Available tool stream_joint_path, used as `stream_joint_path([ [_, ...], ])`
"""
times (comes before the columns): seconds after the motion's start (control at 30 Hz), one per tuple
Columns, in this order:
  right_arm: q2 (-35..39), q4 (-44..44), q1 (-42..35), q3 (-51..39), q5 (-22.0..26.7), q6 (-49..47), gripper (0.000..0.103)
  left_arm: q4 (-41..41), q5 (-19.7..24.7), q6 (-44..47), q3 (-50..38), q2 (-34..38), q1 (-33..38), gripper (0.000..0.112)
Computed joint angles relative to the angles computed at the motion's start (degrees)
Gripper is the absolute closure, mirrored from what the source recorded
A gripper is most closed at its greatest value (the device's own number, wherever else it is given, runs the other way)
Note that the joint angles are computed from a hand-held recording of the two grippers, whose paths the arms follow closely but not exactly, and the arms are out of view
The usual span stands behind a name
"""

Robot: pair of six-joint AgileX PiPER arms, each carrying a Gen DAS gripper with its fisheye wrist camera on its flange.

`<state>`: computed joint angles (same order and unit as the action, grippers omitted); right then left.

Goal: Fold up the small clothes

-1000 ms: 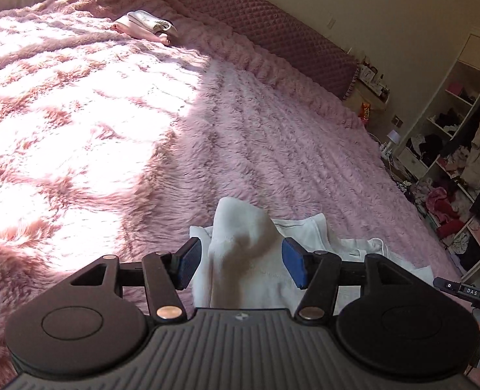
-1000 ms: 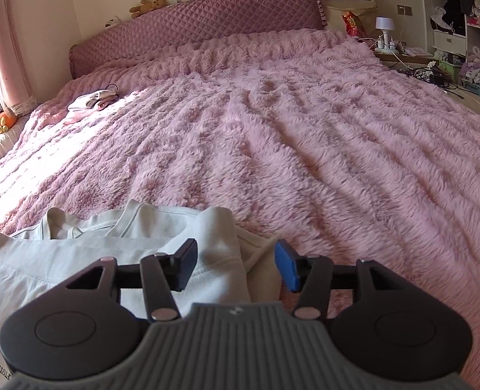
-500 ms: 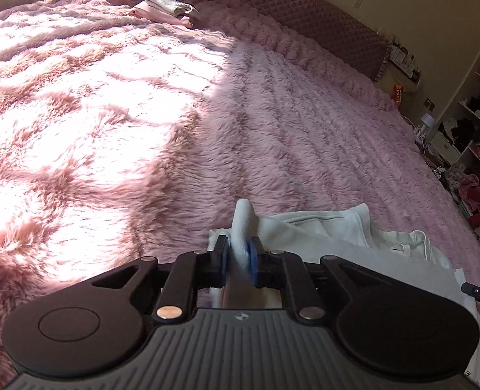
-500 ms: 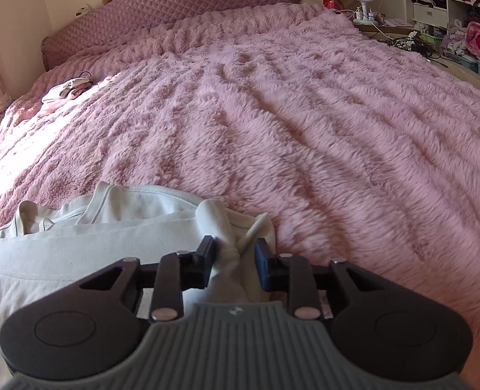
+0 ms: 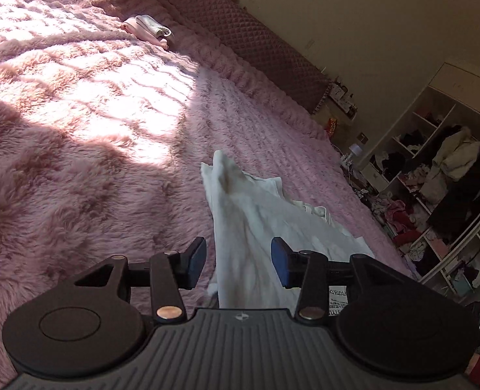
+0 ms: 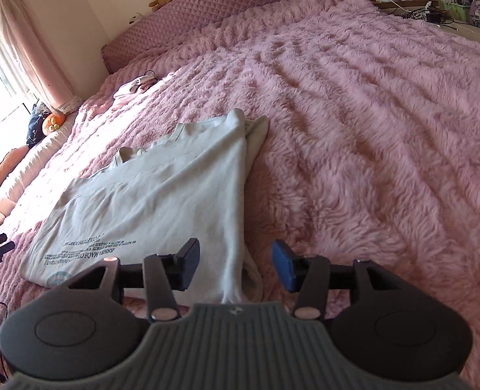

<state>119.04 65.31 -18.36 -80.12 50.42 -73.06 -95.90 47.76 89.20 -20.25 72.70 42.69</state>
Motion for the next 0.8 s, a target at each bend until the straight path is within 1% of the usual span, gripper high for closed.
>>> stream_joint_path([
  [0.07,-0.7,0.7,-0.2,1.9,-0.3,-0.8,0.056,1.7,2.4,-0.3,1.7,1.1,3.1,0.063],
  [0.13,-1.1,2.0,-0.2,3.2,-0.3,-1.7,0.056,2.2,3.6,0.3,1.8,3.4,3.9,0.063],
  [0.27,-1.0,0.8,1.8,2.7,-1.9,0.2,0.052,0.9,1.9,2.0,0.4,7.2,0.5,0.063],
  [0.43,-0.9,-0.6,3.8,1.8,-3.4,1.8,0.052,-1.6,-0.9,4.3,-1.4,11.4,-4.5,0.063],
  [0.47,-0.8,-1.7,4.0,1.3,-3.4,2.7,0.064,-1.5,-1.6,4.4,-1.7,11.8,-5.6,0.063],
  [0.5,-0.4,-3.5,4.3,0.2,-2.9,4.2,0.072,-1.7,-2.2,4.6,-1.7,11.9,-6.6,0.067],
  [0.53,-0.3,-4.6,4.5,-0.2,-2.9,5.0,0.091,-2.5,-2.8,5.4,-1.2,11.7,-7.4,0.075],
  [0.57,-0.2,-6.1,4.8,-0.7,-3.2,6.1,0.100,-3.0,-3.3,6.0,-1.2,11.7,-8.0,0.078],
  [0.6,0.1,-6.4,4.8,-1.0,-3.1,6.5,0.100,-3.0,-3.2,6.7,-1.1,11.5,-8.0,0.093],
  [0.63,0.2,-6.1,4.6,-1.1,-2.9,6.7,0.100,-3.0,-3.0,7.2,-1.1,11.4,-8.0,0.107],
  [0.67,0.0,-5.7,4.4,-0.9,-3.1,6.9,0.101,-3.5,-3.8,7.3,-0.8,10.5,-8.4,0.107],
  [0.73,-1.2,-4.2,3.9,0.2,-3.6,5.5,0.102,-2.3,-3.9,5.2,-1.0,9.1,-8.4,0.108],
  [0.8,-2.8,-2.2,2.3,1.3,-2.4,3.8,0.102,-0.8,-1.6,4.2,-0.9,7.4,-6.7,0.109],
])
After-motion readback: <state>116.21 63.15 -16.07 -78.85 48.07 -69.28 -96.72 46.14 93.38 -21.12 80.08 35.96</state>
